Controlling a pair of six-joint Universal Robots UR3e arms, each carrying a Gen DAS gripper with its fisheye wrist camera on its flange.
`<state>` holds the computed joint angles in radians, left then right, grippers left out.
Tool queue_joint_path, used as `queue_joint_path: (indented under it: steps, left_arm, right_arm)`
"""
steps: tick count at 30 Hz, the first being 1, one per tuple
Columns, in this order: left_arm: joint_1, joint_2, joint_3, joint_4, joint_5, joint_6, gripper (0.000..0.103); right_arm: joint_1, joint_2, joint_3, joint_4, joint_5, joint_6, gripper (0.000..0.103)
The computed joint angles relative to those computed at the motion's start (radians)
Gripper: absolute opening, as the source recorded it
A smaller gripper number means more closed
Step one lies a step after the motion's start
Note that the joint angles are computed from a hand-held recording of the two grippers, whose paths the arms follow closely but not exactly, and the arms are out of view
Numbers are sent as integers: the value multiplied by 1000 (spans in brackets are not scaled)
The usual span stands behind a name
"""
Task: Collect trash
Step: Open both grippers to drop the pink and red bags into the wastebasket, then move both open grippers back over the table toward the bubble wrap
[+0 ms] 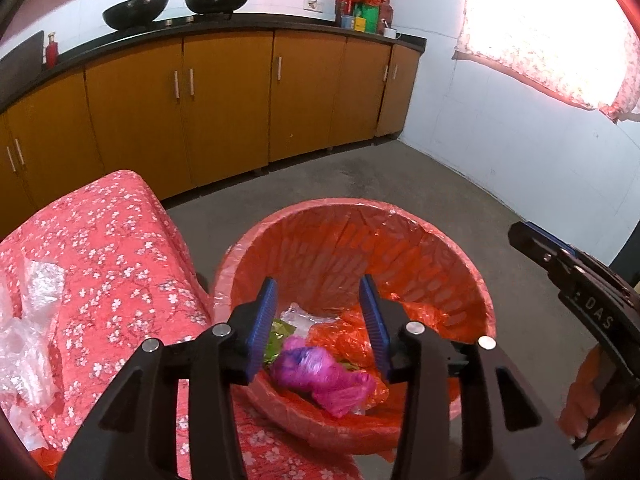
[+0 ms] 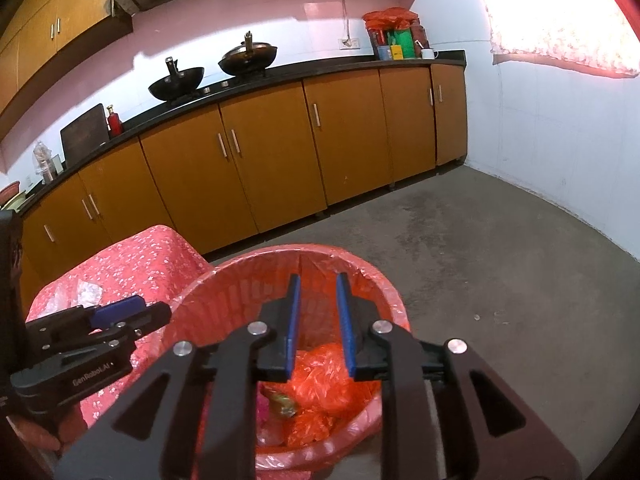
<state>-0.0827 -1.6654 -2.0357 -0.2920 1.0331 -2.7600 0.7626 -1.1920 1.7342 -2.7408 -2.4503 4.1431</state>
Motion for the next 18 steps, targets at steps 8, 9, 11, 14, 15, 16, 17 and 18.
queue_joint_path:
  steps: [8,9,11,14,15,16,17,18]
  left_arm:
    - [93,64,-31,-20,-3,-5,44]
    - [104,73,-34,-24,-4,-3,44]
    - [133,95,-43,-34,-10,3,44]
    - [187,133,-53,-56,-34,16,44]
    - [213,151,-59,-65,-45,24,44]
    - [229,164,-62,-73,-52,29,44]
    - [246,178,-68,-80,-60,35,44]
    - [271,196,-72,-94,-73,46,44]
  right_arm:
    - [21,23,-59,38,-10,-9,21]
    - [26,28,-67,41,-11,-10,21]
    - [36,43,-91,48,-13,-15,21]
    - [48,63,-128,58,-14,-25,21]
    - [52,73,-145,62,-13,-30,21]
    - [54,81,-159,65,-12,-34,21]
    - [57,92,-176,68,-10,-39,21]
    - [60,102,-194,72,-9,-45,21]
